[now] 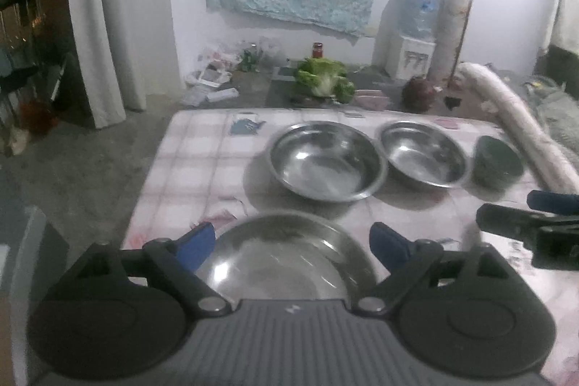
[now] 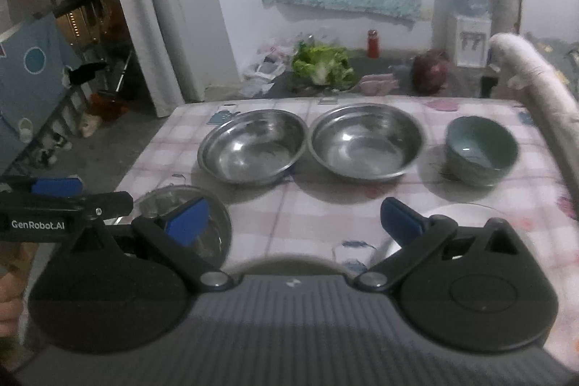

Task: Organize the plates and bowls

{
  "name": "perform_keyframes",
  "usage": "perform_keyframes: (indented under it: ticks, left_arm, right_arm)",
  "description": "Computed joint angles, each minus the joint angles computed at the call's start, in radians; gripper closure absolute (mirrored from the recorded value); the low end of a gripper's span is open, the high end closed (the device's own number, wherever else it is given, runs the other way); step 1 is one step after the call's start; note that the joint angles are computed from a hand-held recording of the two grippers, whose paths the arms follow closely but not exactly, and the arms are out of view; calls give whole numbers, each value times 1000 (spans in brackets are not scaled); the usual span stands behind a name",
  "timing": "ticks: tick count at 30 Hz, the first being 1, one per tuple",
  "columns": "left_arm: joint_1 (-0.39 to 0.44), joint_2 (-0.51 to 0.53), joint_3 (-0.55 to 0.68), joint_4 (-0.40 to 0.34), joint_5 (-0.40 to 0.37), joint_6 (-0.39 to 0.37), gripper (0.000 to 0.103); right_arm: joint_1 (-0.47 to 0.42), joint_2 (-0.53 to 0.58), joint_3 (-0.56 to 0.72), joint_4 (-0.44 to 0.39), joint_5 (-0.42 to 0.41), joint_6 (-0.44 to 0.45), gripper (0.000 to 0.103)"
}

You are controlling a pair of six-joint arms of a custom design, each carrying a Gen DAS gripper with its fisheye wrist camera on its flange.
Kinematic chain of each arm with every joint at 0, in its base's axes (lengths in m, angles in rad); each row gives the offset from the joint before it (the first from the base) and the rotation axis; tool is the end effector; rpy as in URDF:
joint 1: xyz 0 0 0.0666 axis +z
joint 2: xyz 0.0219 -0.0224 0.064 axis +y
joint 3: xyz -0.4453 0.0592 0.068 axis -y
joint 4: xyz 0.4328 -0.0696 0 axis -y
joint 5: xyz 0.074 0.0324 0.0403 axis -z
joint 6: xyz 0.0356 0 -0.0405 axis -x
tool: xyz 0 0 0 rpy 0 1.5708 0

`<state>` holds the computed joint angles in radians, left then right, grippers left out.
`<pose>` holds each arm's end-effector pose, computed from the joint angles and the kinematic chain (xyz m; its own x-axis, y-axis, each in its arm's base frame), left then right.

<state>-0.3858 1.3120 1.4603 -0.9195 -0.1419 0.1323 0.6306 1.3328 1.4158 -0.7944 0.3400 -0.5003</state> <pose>0.4464 -0.1763 0.5661 -0.6769 0.1340 -0.7238 0.1909 0.9816 0.0031 0.4076 0.2823 0.5449 -0.6315 0.0989 -0.7691 -0.0558 0.9835 0.1723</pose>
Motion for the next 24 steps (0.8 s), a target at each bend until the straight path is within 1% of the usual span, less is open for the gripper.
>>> perform_keyframes:
  ticks: [3,6,8,9,11,12,13,14,16,17,19,21,24]
  left_arm:
    - [17,64,52,-7,-24,-28,14]
    - [30,134,113,-22,-16,-50,21]
    - [31,180,150,-22,-27,-70,29]
    - [31,199,161,-16,-38,-80,31]
    - [26,253,203,-19,-76,-103,42]
    - [24,276,218,-16,-92,-114,45]
    - [22,303,239,-18,-111,-121,52]
    - [22,330,263,-29,-124,-122,64]
    - [29,374,305,-52,-115,-107,78]
    - [34,393,324,-62,-105,-91,82]
    - [39,422,350,-78,-101,-86,88]
    - [37,444,366,-91,-119,-99,88]
    - [40,451,366,-89,-119,-112,89]
  right_arm:
    - [-38,49,34,5,-78,-16,4]
    - [-65,94,68,4,-130,-18,9]
    - [-79,122,88,2,-155,-15,12]
    - [-87,139,102,-2,-166,-14,16]
    - [-104,167,123,-13,-191,-13,21]
    - [-112,182,134,-16,-204,-15,23]
    - [-120,196,144,-19,-214,-16,24]
    - [-127,209,153,-20,-223,-16,25]
    - [-138,233,167,-21,-234,-15,28]
    - [-142,244,174,-21,-239,-15,28]
    - [-151,264,187,-22,-252,-10,30]
    - [-156,269,190,-21,-263,-4,31]
    - [-162,281,197,-19,-275,7,36]
